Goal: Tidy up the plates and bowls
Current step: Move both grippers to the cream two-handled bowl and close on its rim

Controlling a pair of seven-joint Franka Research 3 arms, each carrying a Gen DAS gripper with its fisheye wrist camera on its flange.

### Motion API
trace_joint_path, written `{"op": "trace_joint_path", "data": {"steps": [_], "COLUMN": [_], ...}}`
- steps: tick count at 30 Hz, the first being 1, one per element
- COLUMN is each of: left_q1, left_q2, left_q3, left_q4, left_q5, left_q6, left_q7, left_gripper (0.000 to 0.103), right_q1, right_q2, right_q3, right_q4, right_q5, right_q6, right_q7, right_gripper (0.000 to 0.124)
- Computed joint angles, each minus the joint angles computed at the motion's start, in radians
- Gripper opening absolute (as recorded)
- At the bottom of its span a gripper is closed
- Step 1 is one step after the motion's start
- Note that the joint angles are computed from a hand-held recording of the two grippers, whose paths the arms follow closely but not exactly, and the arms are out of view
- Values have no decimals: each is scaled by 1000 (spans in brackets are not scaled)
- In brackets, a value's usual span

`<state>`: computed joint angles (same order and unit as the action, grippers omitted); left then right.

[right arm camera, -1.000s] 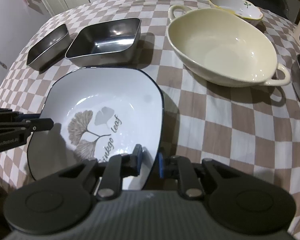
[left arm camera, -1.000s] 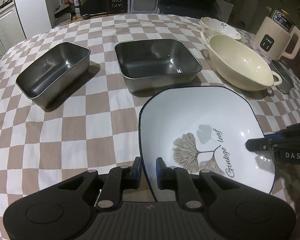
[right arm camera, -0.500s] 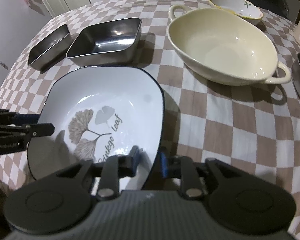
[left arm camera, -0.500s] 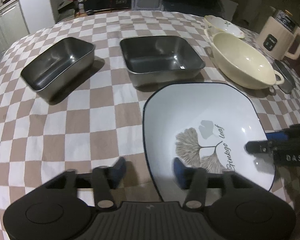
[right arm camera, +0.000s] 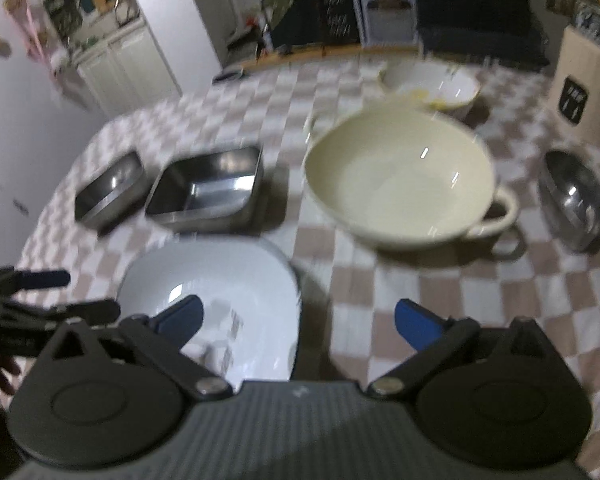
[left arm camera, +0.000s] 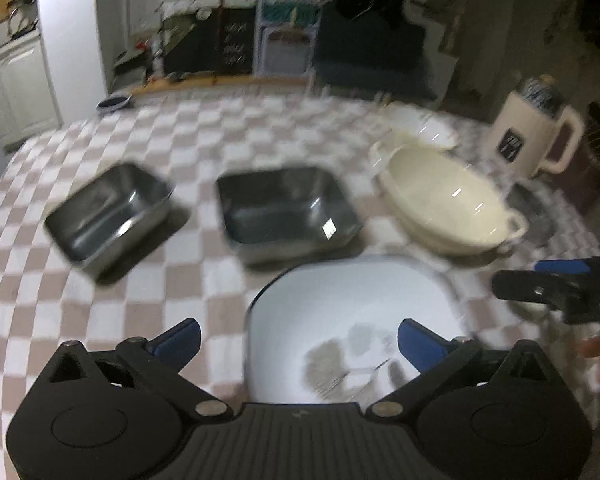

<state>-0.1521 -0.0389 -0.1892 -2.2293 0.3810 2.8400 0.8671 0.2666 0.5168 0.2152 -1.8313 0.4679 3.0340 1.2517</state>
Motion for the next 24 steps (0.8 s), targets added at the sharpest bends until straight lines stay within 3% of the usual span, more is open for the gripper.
{"op": "trace_joint_path", "data": {"steps": [3, 5, 8, 12, 16, 20, 24], "left_q1": [0, -7, -23, -65, -92, -77, -53], "left_q2": [22, 48, 103, 184, 282, 387, 486], "left_q3": [-8, -10, -3, 30, 59, 42, 15], "left_q4": [47, 86, 160, 277, 402, 524, 632], "left_q5": [97, 126, 175, 316, 400, 276, 107], "left_q6": [32, 35, 28, -2, -1, -6, 5], "left_q7": [-60, -80, -111, -219, -209, -112, 2], "left_gripper": [103, 103, 103, 103, 103, 103, 103], "right_q1": [-58, -62, -7, 28, 8, -11, -54], "right_q2": [3, 9, 28, 83, 137, 195, 260], "right_q3": [50, 39, -55, -155, -174, -185, -144], "right_q4": [13, 30, 64, 145, 218, 303, 385], "right_q5": [52, 71, 64, 30, -1, -27, -21], "right_q6": [24, 33, 49, 3, -53, -165, -238], "right_q7": [-22, -3, 108, 275, 384, 507, 557], "right_gripper": [103, 103, 103, 103, 103, 101, 73]}}
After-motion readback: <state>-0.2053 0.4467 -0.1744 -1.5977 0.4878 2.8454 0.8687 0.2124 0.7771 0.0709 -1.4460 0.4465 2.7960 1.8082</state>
